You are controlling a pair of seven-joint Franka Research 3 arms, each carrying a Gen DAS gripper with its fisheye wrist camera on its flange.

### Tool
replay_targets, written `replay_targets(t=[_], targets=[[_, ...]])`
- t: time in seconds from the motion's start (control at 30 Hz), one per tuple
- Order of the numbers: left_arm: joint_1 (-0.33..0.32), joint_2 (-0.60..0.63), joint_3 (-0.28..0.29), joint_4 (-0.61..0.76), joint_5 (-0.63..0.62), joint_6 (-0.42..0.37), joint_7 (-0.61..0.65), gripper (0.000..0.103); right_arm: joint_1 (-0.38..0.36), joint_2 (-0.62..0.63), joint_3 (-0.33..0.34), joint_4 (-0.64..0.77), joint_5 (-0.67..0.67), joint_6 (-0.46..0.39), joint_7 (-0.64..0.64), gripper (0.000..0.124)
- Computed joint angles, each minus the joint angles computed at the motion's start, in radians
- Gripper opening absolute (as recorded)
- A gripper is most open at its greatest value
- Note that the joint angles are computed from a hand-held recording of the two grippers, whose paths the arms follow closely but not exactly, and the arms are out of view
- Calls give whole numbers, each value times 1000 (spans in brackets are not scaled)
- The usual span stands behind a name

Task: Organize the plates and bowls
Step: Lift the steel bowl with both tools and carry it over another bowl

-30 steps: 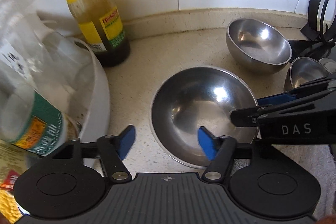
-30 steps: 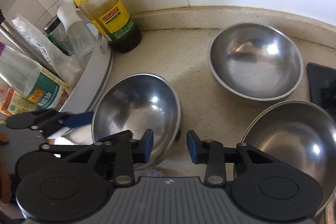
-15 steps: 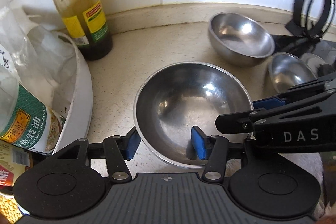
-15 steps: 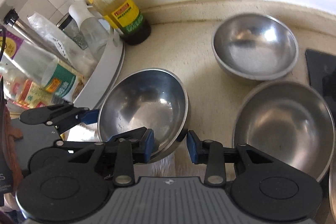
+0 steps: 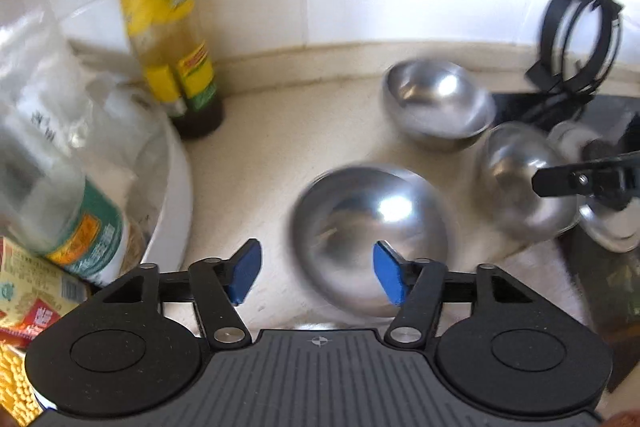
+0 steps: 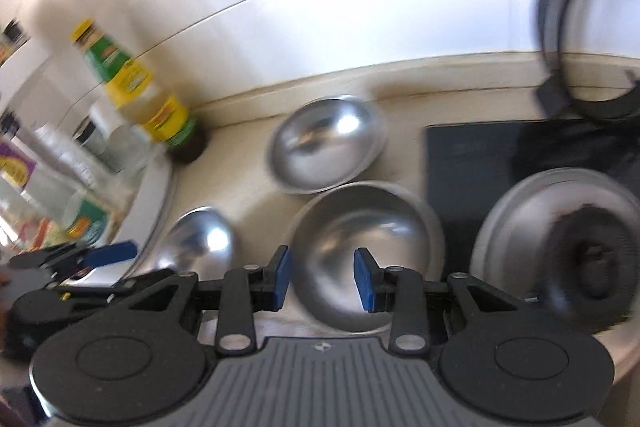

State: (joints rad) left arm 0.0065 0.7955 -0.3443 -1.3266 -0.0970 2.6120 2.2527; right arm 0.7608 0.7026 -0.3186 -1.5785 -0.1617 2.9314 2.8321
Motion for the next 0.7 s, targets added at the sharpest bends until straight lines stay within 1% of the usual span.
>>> replay_targets(t=[0.07, 0.13, 0.17, 0.2, 0.27, 0.3, 0.33, 0.4, 0.47, 0.5, 0.57, 0.63, 0.67, 0.7], targets=[[14, -17, -37, -23, -25, -22, 25, 74, -6, -10, -1, -24, -4, -4, -11, 41], [12, -23, -57, -31, -50, -66, 38, 71, -42, -7, 28, -20, 2, -50, -51, 41], [3, -23, -58, -30, -57, -89, 37, 67, -56, -3, 39, -19, 3, -59, -62, 42], [-11, -21, -52, -26, -60, -111, 31, 65, -65, -5, 43, -29, -1, -54, -72, 42], [-48, -15, -30, -21, -54, -134, -1, 65, -90, -10, 63, -46, 8, -40, -91, 42], [-62, -9, -25, -16, -54, -141, -16, 64, -102, -13, 75, -57, 12, -20, -110, 42], [-73, -4, -21, -11, -54, -145, -31, 64, -103, -12, 73, -58, 16, -13, -119, 42], [-88, -5, -19, -23, -60, -117, -58, 66, -108, -22, 72, -89, 24, 33, -142, 42], [-87, 0, -28, -16, -75, -105, -78, 65, -140, -25, 106, -109, 62, 82, -187, 43], [-89, 1, -31, -15, -78, -99, -84, 65, -159, -19, 128, -102, 76, 84, -221, 43], [-114, 6, -12, -12, -61, -70, -123, 64, -180, -6, 150, -91, 103, 91, -268, 43], [-116, 14, -12, 2, -52, -83, -142, 63, -218, 10, 194, -75, 144, 102, -315, 43], [-119, 18, -11, 9, -48, -83, -152, 63, -240, 17, 221, -69, 162, 103, -343, 43], [-121, 20, -11, 9, -44, -76, -158, 63, -249, 28, 234, -58, 179, 102, -361, 43]])
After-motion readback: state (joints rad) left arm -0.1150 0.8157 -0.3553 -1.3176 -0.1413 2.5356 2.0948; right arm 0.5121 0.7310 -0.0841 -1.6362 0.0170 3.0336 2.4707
